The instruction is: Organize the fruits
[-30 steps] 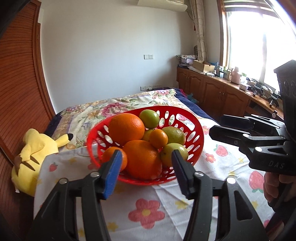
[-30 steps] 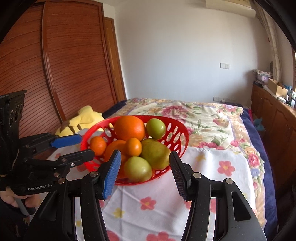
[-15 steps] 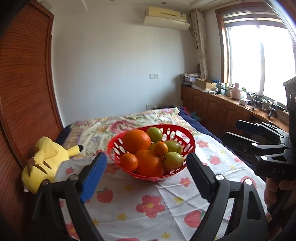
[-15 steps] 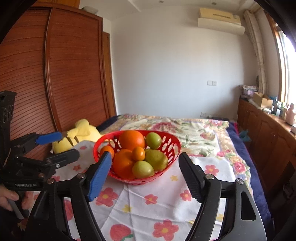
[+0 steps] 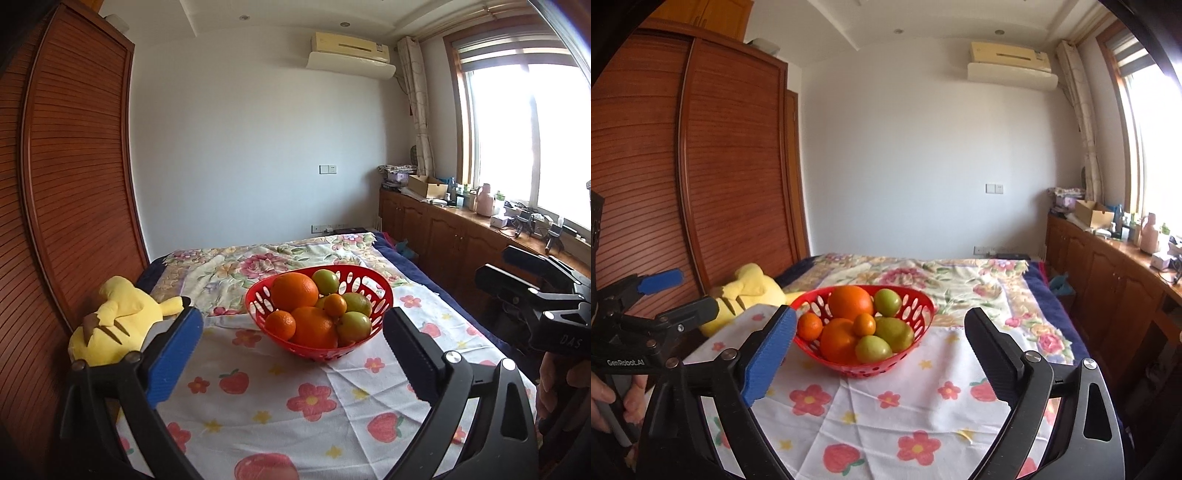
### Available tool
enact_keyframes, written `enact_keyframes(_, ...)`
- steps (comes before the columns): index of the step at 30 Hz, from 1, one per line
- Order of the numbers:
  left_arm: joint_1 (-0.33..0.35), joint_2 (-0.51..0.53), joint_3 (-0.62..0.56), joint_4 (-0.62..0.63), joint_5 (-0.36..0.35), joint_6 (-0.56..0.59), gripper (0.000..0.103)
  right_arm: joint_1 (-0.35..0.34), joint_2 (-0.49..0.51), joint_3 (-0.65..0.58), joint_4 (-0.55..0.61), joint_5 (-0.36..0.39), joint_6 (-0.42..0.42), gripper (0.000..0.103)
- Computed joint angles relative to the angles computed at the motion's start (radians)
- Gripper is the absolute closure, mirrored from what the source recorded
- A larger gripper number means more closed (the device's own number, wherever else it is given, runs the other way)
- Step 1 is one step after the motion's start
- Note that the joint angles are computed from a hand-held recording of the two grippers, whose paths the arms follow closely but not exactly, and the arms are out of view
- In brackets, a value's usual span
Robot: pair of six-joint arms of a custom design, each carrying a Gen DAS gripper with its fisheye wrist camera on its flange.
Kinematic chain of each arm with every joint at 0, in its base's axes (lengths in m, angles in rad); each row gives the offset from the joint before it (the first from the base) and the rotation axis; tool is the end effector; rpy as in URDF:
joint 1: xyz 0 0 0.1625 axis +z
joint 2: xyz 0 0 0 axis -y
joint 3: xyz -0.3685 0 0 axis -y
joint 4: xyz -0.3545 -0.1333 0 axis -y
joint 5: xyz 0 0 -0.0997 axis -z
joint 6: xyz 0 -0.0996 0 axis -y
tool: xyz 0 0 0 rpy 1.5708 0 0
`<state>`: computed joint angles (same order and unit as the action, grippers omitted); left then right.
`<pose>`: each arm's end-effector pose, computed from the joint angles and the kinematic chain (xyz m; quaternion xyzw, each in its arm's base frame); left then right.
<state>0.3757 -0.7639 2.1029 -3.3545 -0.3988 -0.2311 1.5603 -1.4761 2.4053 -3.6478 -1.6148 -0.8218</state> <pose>-0.3399 -0.3760 0.0804 0.2686 0.7766 -0.4918 0.2878 0.1249 -0.3800 0.2954 0.3203 -0.7762 0.4890 0.2363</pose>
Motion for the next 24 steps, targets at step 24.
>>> enact_keyframes(24,-0.059,-0.067,0.122,0.140,0.016,-0.244,0.004,-0.038,-0.058,0.098,-0.061,-0.008,0.011,0.007)
